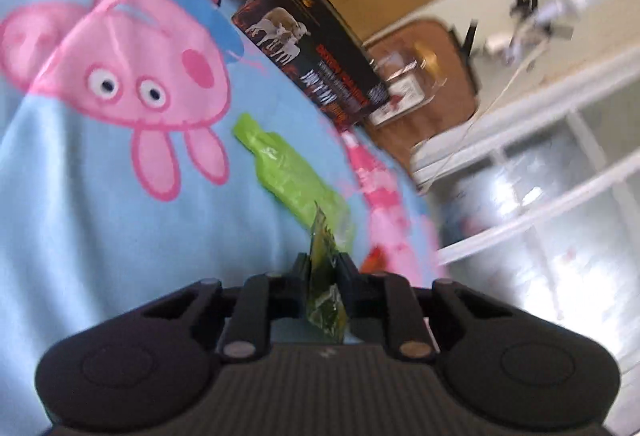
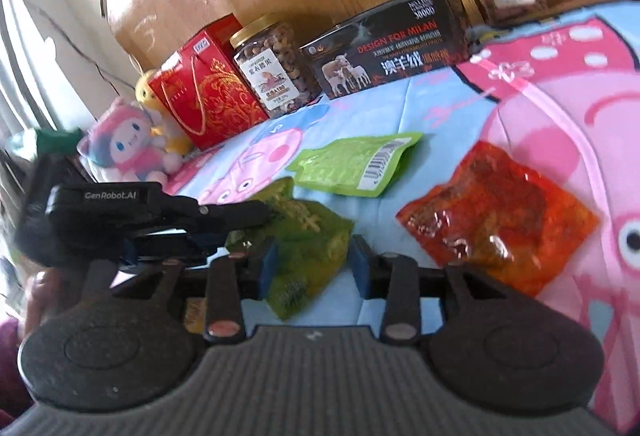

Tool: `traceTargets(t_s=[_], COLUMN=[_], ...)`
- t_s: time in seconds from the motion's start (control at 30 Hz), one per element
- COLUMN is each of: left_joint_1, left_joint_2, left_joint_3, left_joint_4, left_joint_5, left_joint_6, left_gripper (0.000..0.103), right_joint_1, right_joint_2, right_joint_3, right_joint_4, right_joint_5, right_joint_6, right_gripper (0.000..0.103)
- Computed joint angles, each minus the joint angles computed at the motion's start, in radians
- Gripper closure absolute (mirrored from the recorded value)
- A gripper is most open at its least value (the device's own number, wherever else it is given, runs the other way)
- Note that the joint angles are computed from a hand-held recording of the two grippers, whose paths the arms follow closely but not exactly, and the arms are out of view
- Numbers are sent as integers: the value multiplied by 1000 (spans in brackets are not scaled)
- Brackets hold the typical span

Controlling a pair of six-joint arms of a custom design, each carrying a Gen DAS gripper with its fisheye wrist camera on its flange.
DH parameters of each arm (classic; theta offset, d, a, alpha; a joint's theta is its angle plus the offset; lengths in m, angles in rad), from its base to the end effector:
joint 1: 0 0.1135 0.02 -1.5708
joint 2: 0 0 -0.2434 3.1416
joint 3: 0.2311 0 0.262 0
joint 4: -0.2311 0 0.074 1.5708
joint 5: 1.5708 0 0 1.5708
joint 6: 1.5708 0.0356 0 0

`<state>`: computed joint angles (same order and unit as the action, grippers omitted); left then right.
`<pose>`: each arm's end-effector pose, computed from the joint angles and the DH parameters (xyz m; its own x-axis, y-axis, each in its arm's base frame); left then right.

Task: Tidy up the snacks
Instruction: 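Grasp the green pickled-vegetable packet with the left gripper, then lower the green packet into the black tin and open the left gripper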

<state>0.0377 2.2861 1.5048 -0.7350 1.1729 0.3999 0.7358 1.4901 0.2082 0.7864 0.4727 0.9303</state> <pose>0.4087 -0.0174 0.0726 -0.9052 0.1168 -0.4086 0.4212 0.3730 -0.8267 0.1766 0.1380 0.0785 -0.4517 0.5540 -0.6993 0.1029 0.8109 0.5760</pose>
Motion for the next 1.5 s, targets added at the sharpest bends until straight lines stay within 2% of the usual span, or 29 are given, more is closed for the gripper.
traceTargets(t_s=[0.03, 0.07, 0.13, 0.2, 0.23, 0.27, 0.37, 0.5, 0.67, 0.83, 0.93, 1.1, 1.13, 1.2, 1.23, 1.27, 1.3, 1.37, 1.5], left_joint_1=[14, 22, 28, 27, 25, 18, 5, -35, -125, -232, -294, -373, -386, -409, -416, -418, -415, -395, -360], left_joint_2=[39, 52, 49, 39, 4, -30, -73, -154, -218, -141, -33, 207, 242, 303, 320, 318, 305, 239, 69], left_joint_3=[53, 75, 81, 76, 30, -10, -57, -91, -40, 154, 337, 691, 733, 817, 837, 819, 787, 649, 386], left_joint_4=[-86, -124, -152, -169, -92, -22, 50, 131, 243, 345, 388, 349, 349, 323, 318, 338, 362, 457, 567], left_joint_5=[45, 65, 79, 73, 52, 13, -36, -76, -132, -214, -276, -404, -439, -527, -563, -590, -593, -554, -509], left_joint_6=[37, 58, 92, 118, 73, 41, 21, 13, -58, -208, -293, -376, -382, -376, -371, -374, -383, -391, -372], left_gripper=[88, 88, 88, 88, 87, 87, 87, 86, 85, 84, 83, 82, 79, 64, 61, 59, 58, 54, 51], right_joint_1=[-6, -13, -47, -61, -57, -60, -63, -76, -200, -362, -483, -612, -621, -616, -613, -616, -620, -619, -605], right_joint_2=[5, 11, 56, 95, 77, 53, 15, -70, -140, -100, -24, 183, 216, 278, 290, 282, 258, 198, 6], right_joint_3=[-8, -17, -39, -43, -32, -20, 6, 57, 108, 234, 334, 526, 555, 593, 595, 576, 547, 465, 291], right_joint_4=[28, 62, 197, 289, 253, 201, 102, -54, -121, -173, -184, -203, -208, -195, -191, -178, -160, -113, -152], right_joint_5=[-19, -44, -131, -168, -153, -155, -148, -79, -82, -116, -171, -207, -197, -126, -97, -101, -112, -122, -157], right_joint_6=[3, 8, 27, 36, 28, 13, -4, -110, -226, -357, -421, -485, -506, -555, -564, -556, -536, -512, -437], right_gripper=[54, 52, 52, 63, 80, 86, 91, 93, 97, 97, 98, 98, 95, 90, 85, 77, 76, 76, 75])
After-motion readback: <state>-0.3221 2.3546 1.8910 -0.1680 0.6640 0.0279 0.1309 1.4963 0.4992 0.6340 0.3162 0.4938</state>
